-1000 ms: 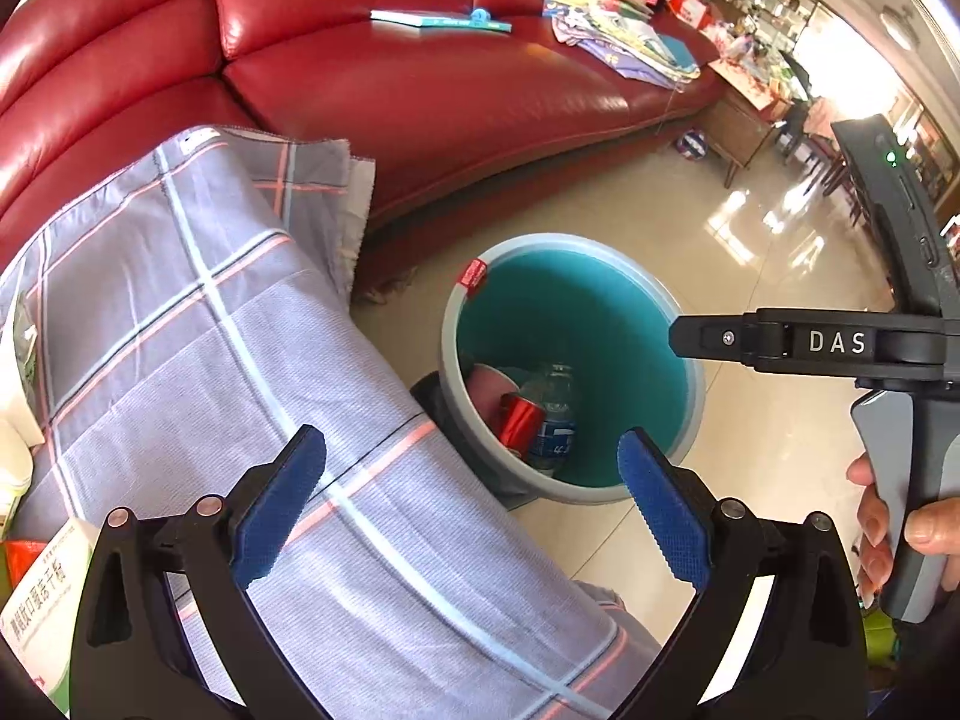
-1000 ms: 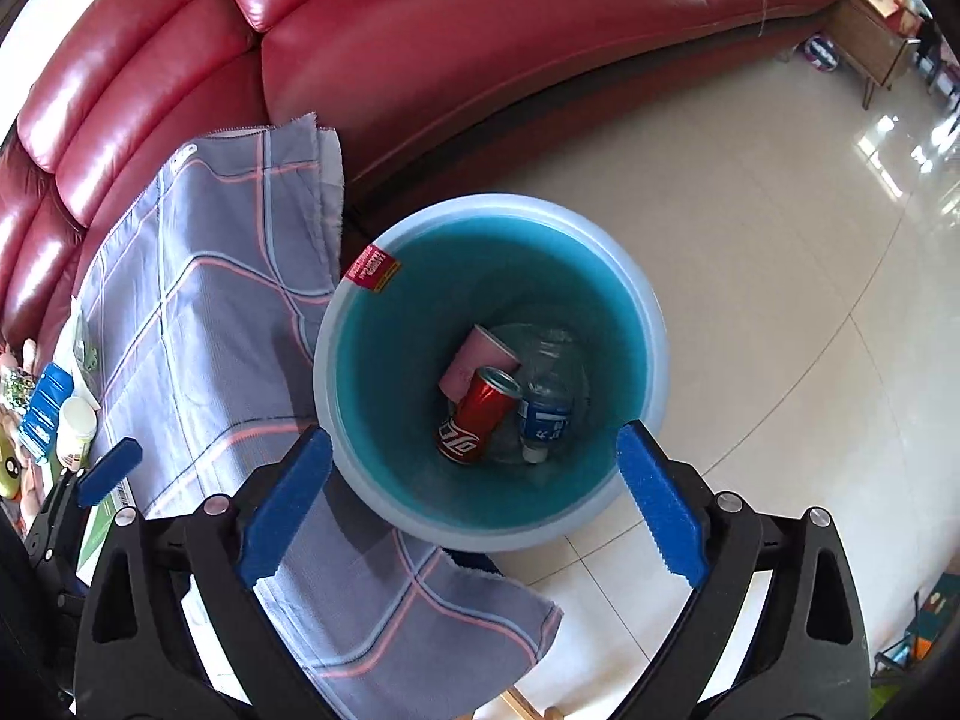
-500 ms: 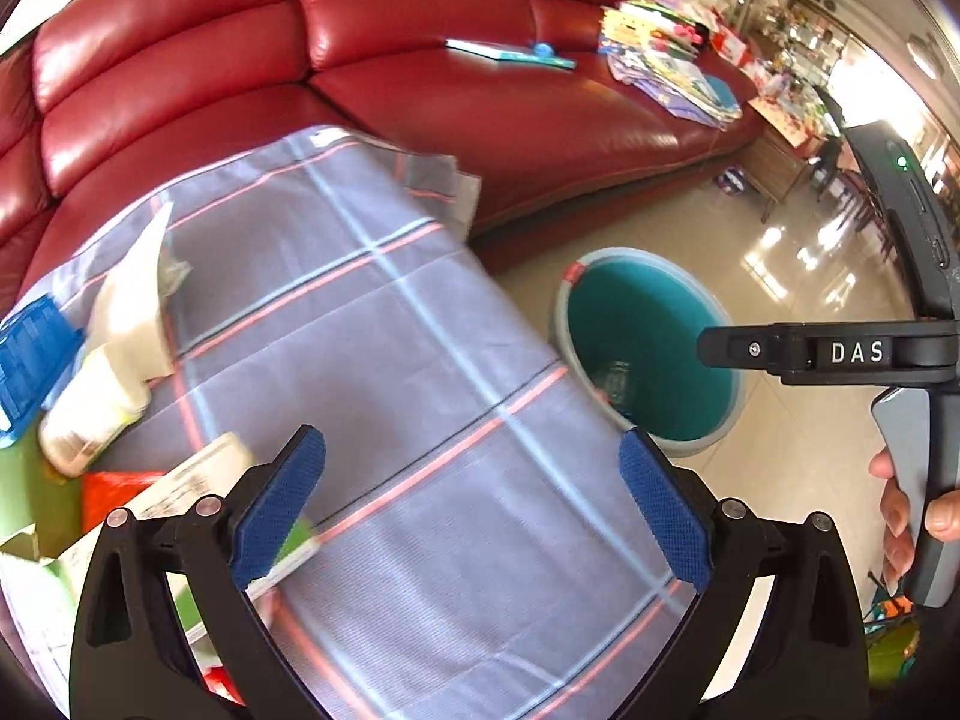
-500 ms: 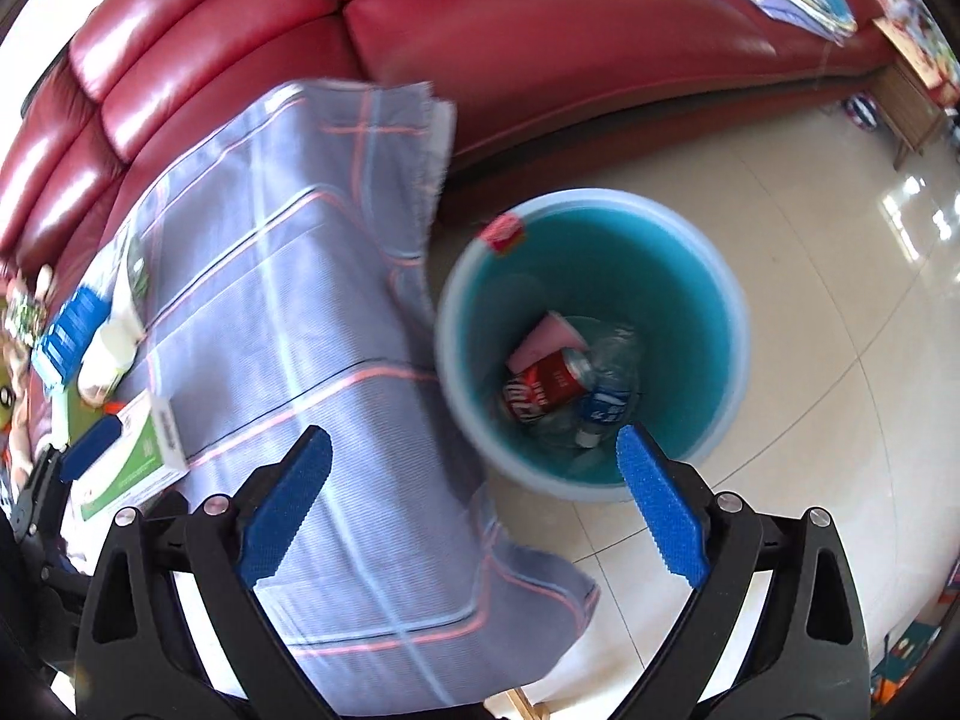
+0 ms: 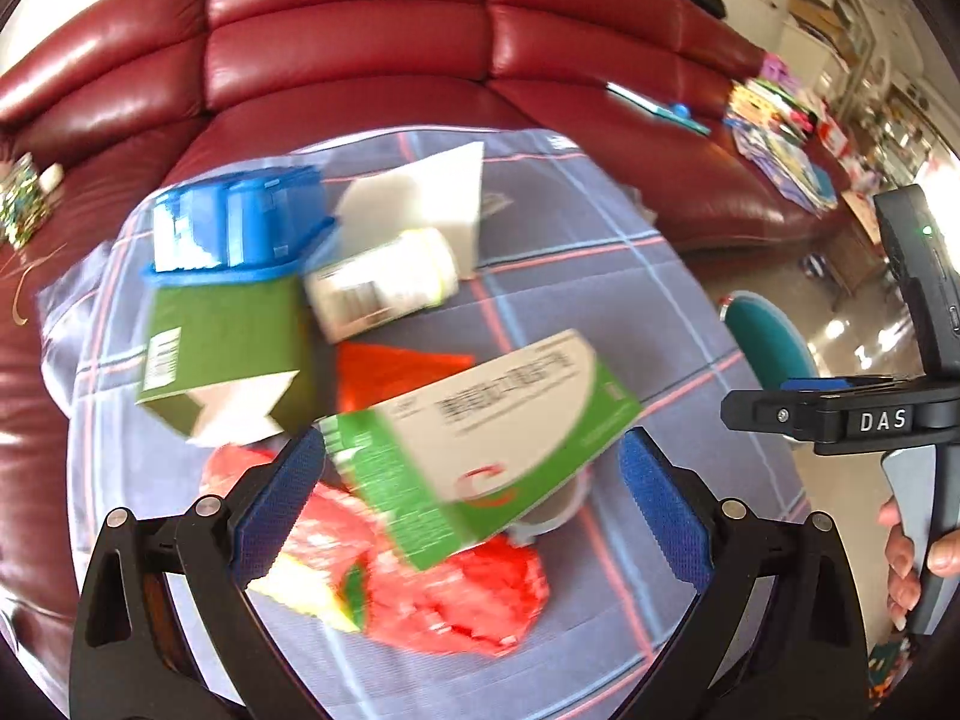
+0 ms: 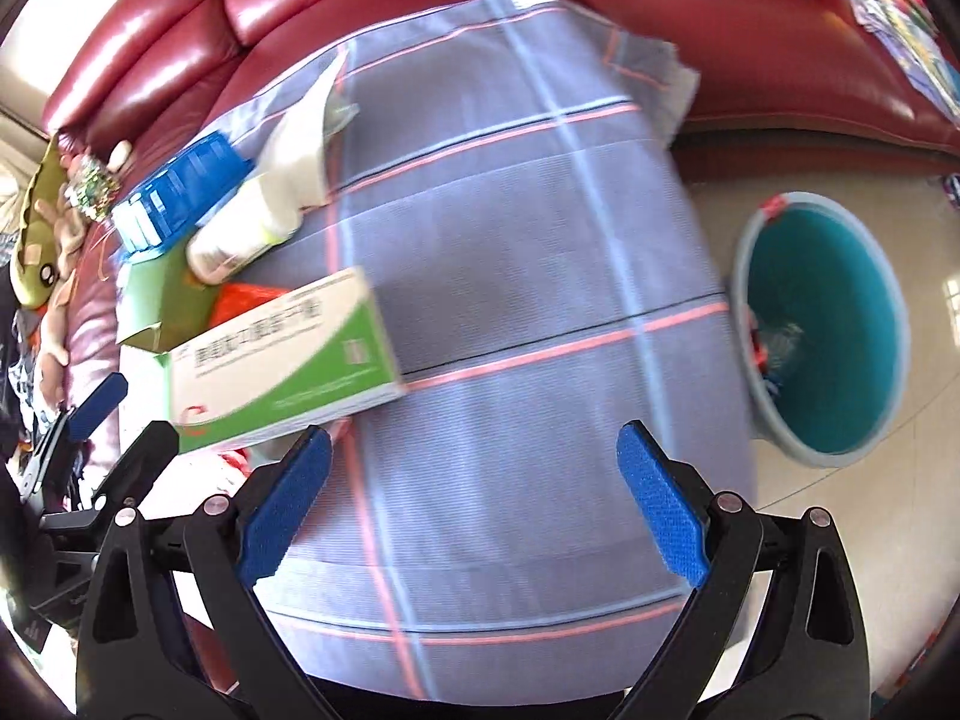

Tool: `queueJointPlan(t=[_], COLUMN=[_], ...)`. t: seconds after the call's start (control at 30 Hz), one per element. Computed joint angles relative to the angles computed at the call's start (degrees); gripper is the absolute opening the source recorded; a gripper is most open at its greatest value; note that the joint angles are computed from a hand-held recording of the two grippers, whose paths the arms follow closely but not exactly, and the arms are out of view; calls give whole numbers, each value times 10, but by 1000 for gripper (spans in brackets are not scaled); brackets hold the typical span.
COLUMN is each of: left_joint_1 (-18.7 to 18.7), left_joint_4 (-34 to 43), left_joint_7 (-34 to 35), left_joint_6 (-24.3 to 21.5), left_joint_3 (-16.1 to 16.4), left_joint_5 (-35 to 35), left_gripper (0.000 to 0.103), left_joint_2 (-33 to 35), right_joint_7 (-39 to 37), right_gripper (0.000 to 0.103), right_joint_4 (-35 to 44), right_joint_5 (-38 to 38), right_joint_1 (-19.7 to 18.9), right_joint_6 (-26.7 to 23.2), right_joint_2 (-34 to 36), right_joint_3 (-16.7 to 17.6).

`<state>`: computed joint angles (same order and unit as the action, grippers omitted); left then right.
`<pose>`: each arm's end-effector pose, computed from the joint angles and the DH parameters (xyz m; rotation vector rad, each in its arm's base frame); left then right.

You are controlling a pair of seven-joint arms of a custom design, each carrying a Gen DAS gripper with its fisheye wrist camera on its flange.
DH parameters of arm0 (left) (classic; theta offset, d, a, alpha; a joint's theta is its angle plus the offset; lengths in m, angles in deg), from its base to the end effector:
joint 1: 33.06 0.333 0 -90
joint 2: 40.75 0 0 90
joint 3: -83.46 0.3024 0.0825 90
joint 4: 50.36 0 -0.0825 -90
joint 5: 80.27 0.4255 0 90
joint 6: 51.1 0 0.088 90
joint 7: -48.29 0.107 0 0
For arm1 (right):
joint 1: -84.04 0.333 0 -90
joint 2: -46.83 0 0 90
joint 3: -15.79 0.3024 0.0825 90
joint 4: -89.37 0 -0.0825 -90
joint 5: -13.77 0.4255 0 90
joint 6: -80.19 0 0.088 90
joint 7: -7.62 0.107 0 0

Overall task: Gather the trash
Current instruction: 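Move both tools back over the table toward the remaining trash, then grasp the green box with the left tool while the right tool grasps the blue tray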

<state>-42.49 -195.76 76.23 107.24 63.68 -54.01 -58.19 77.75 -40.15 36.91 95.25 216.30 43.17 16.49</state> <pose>0.4307 -0.2603 0.3876 -2.0648 1.7302 -0.6727 0.5494 0.1202 0.3687 -2.2388 1.6740 0.0938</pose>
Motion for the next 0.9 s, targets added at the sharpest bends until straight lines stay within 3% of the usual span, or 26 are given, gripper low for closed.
queueJointPlan(t=[0.3, 0.5, 0.9], left_joint_1=[27, 70, 159], left_joint_4=[-130, -185, -166], left_joint_7=[-2, 9, 32], left_joint_6=[-17, -3, 101], left_joint_3=[16, 23, 18], left_joint_5=[-22, -46, -52], left_gripper=[98, 98, 94], left_joint_2=[-132, -181, -90], right_joint_7=[51, 79, 111], right_gripper=[92, 92, 92], right_joint_4=[-19, 23, 197], right_joint_5=[-46, -85, -214], right_joint_1=[51, 73, 124], right_joint_6=[37, 47, 37], right_joint_2=[-17, 10, 141], right_joint_3=[37, 47, 75])
